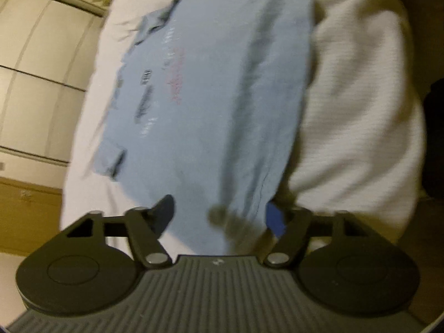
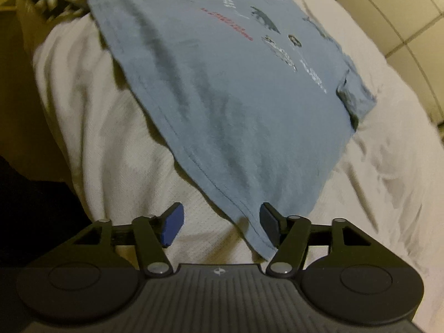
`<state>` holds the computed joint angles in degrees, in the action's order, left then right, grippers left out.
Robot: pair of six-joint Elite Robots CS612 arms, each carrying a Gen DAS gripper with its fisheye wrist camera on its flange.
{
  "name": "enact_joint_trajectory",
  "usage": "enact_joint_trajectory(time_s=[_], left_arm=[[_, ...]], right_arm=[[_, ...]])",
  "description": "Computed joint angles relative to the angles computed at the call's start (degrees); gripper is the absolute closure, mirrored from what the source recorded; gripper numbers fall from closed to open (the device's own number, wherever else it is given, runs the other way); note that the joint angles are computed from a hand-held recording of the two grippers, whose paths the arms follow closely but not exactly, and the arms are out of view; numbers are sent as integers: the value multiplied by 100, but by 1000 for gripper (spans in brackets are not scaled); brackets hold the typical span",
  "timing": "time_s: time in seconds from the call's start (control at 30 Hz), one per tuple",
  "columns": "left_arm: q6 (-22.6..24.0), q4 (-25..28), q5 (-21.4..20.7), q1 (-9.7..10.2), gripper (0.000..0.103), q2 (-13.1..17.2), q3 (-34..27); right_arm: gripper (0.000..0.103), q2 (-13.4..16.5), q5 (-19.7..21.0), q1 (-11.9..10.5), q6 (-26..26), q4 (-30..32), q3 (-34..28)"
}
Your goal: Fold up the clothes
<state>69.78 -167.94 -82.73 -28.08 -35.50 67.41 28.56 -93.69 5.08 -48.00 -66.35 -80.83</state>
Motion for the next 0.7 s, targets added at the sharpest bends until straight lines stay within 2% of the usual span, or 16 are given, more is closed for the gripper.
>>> enact_joint_trajectory(time_s=[0.07,0.27,0.4,0.53,0.57,0.6,0.63,0.7], left_arm=[[-50,22,140,-11,40,20,-41],[170,-27,0,-19,44,34,-18],[182,-27,11,-27,43,50,-32],[205,-20,17,-22,43,57,-53],[207,6,31,-20,46,64,-73],[153,94,39,-16,55,53,-85],[99,183,46,-12,60,44,-97],[109,148,97,-7,65,56,-112]], right_arm=[[34,104,-64,7,-251,-147,-100],[31,441,44,17,-1104,-699,-360],[32,452,239,3,-1062,-1083,-197],[34,455,253,-25,-1273,-1460,-66],[34,470,233,-44,-1348,-1539,-71],[35,502,214,-63,-1462,-1627,-97],[38,547,193,-81,-1631,-1743,-130],[44,635,160,-116,-2019,-1985,-190]])
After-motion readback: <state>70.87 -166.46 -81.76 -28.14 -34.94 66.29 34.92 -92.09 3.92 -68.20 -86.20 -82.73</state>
